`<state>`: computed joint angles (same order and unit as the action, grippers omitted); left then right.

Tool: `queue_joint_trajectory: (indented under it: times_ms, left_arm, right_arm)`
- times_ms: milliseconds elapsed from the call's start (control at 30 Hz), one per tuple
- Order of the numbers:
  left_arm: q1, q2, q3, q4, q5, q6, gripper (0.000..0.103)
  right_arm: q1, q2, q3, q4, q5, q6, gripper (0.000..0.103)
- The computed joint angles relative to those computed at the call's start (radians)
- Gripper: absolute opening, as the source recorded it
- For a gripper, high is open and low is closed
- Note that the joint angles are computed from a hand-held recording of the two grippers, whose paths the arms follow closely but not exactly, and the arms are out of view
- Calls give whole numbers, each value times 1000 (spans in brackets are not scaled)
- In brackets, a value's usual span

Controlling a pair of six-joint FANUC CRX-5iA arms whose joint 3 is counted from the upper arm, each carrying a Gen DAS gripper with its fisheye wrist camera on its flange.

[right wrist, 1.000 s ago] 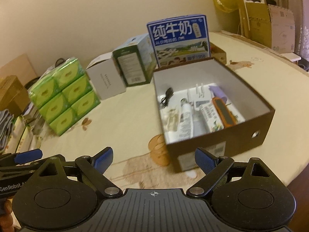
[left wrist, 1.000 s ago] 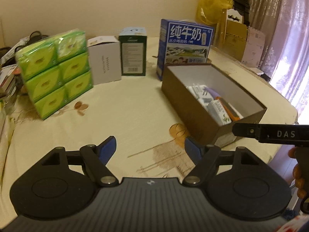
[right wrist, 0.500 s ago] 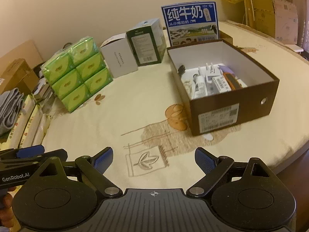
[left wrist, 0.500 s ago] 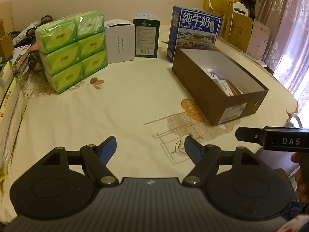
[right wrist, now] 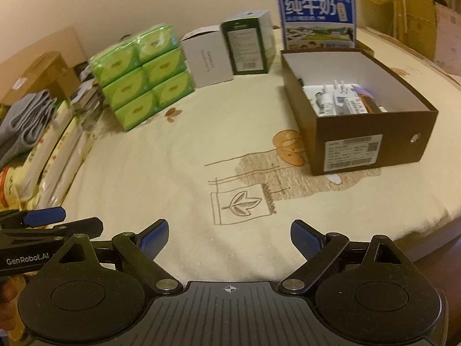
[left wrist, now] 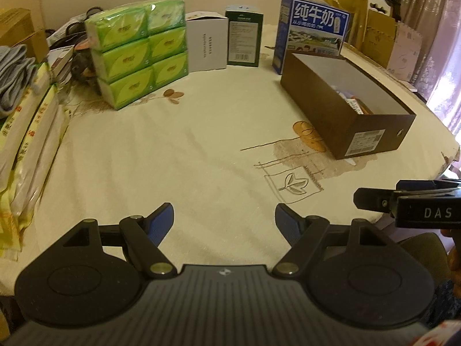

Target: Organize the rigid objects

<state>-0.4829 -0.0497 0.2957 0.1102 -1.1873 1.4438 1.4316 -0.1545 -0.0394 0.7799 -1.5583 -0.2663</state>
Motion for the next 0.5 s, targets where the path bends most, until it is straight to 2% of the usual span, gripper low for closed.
queue_joint_trajectory:
  times_ms: [500]
  left_arm:
    - [-31,-33,-15,-46,-10,46,74]
  right_arm:
    - [49,-22,-23,-11,-9,-26,89]
